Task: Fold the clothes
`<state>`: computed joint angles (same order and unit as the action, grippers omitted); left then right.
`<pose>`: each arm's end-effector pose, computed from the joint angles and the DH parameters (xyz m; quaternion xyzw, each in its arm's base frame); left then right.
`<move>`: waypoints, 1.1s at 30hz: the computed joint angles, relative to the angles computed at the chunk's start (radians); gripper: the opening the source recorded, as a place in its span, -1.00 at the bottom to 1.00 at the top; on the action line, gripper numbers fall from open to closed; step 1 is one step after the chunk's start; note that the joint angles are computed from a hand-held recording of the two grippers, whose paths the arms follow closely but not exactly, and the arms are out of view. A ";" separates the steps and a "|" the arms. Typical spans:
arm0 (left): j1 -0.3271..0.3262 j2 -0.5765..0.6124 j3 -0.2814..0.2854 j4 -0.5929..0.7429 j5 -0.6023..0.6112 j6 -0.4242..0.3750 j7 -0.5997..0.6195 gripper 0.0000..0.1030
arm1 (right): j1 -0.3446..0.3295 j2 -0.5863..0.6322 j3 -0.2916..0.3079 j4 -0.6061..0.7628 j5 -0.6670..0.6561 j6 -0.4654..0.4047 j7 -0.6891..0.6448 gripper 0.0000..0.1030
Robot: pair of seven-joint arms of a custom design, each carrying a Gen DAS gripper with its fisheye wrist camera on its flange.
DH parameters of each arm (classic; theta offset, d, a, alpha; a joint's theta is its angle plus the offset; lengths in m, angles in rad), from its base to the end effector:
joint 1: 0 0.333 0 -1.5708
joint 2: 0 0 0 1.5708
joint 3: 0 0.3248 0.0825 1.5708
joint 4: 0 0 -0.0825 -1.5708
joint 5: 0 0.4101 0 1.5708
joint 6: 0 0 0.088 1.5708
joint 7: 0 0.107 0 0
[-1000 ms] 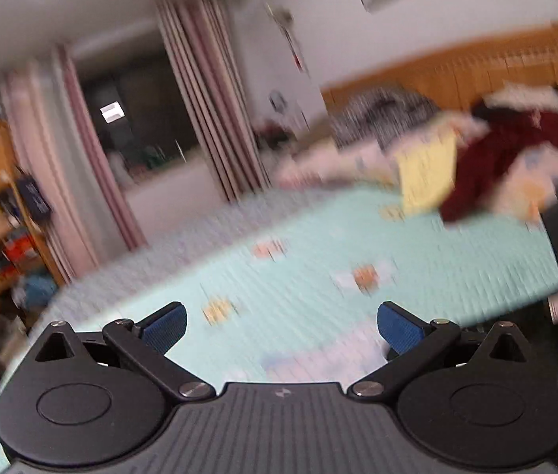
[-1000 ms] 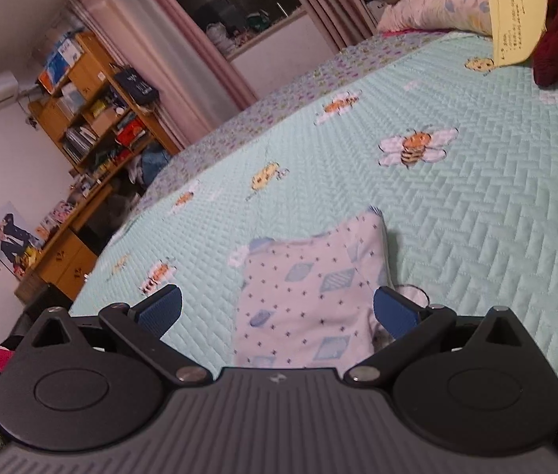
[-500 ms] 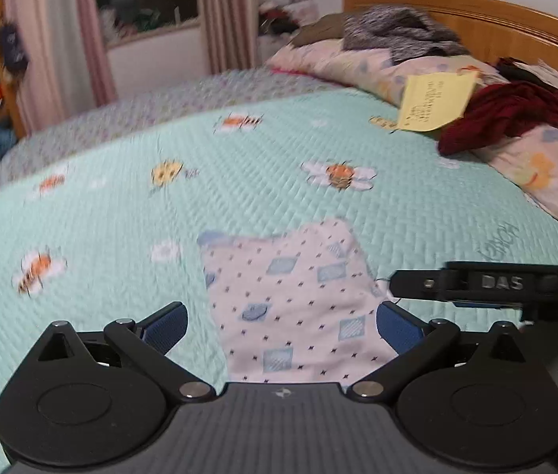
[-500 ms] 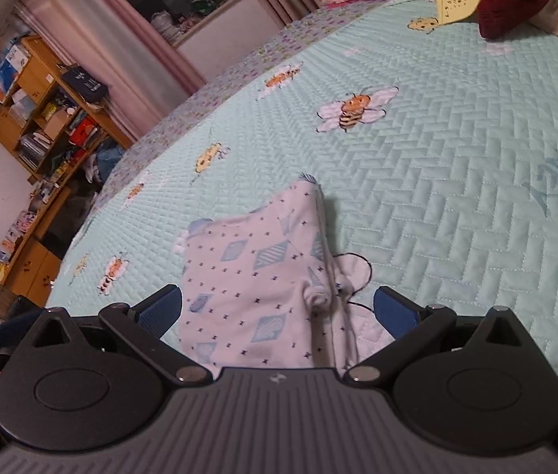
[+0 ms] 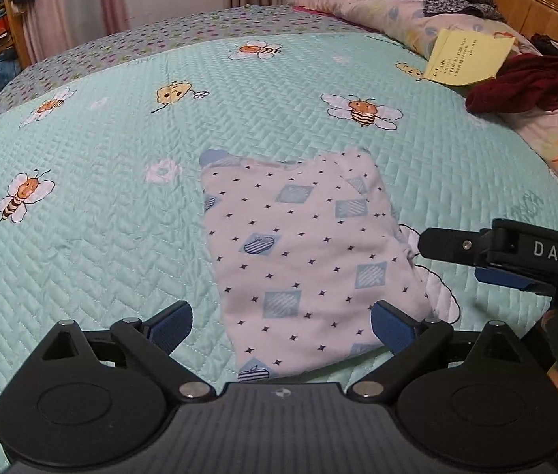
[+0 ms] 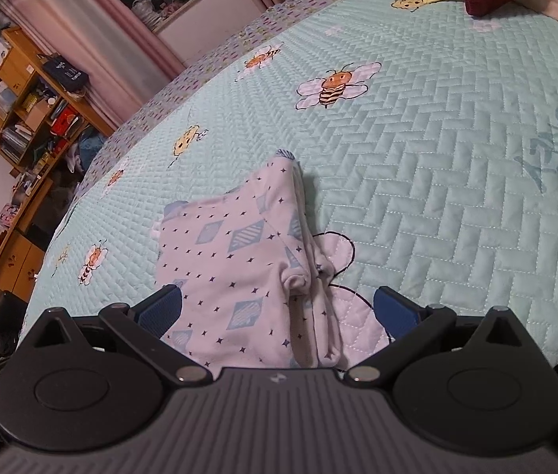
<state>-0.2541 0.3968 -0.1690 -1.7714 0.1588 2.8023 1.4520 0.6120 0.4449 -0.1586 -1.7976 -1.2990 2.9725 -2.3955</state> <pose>0.6598 -0.2898 0.4077 -0.5235 0.7915 -0.2644 0.1722 0.5874 0.3722 0.3385 -0.4229 0.7984 -0.1214 0.4110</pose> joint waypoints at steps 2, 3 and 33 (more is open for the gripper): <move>0.000 0.004 0.000 0.009 -0.004 -0.009 -0.004 0.87 | -0.001 0.002 -0.001 0.000 0.003 0.003 0.002 0.99; 0.001 0.006 0.000 0.014 -0.006 -0.014 -0.005 0.84 | -0.001 0.002 -0.001 0.000 0.003 0.005 0.003 0.99; -0.022 0.090 0.030 0.181 0.044 -0.302 -0.136 0.90 | -0.063 0.009 0.052 0.003 -0.006 0.044 0.009 0.99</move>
<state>-0.2764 0.4864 -0.1387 -1.5903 0.2026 2.5006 1.3159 0.5488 0.4543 -0.1062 -1.7949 -1.3054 3.0165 -2.3864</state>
